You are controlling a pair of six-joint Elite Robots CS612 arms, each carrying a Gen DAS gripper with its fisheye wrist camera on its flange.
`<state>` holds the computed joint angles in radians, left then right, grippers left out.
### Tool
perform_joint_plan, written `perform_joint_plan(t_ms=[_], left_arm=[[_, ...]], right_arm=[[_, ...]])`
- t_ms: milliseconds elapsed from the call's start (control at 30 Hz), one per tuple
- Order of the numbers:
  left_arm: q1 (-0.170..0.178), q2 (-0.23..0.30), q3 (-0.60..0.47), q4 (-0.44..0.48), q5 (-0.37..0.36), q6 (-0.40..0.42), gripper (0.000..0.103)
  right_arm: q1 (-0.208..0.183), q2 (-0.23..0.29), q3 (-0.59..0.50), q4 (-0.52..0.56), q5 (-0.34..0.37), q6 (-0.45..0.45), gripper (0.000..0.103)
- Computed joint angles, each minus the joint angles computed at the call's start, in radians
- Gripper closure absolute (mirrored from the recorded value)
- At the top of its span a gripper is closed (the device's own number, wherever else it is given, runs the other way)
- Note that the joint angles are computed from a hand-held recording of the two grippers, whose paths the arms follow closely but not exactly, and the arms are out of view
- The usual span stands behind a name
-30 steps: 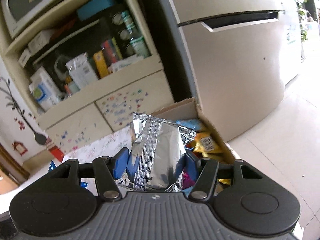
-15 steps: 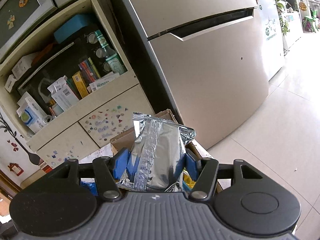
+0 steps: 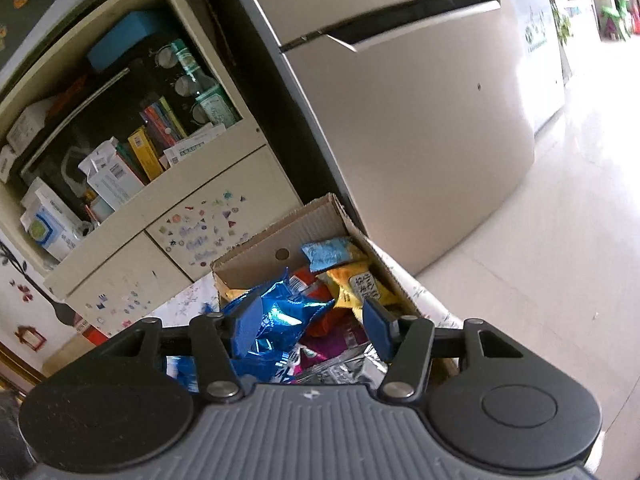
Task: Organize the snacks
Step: 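Open both grippers to drop the silver and blue packets into the box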
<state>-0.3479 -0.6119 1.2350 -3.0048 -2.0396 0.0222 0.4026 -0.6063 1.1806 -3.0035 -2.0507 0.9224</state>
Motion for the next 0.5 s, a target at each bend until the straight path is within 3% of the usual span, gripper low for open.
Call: perform_joint_plan(t_ms=[100,167,400,500], left_arm=[[-0.009,-0.006,0.015,-0.023,0.035,-0.005,0.025],[-0.011,-0.010,0.022,-0.032,0.035,0.009,0.018],[-0.027,-0.044,0.054,0.015,0.139,0.078,0.011],[-0.032,-0.056,0.068,0.030,0.178,0.098,0.010]], right_arm=[[-0.003,-0.002,0.010,-0.026,0.013,0.031,0.038],[-0.003,-0.004,0.013,-0.023,0.009,0.051,0.037],[0.001,-0.004,0.007,0.016,-0.014,0.068,0.026],[0.003,-0.004,0.003,0.031,-0.018,0.068,0.016]])
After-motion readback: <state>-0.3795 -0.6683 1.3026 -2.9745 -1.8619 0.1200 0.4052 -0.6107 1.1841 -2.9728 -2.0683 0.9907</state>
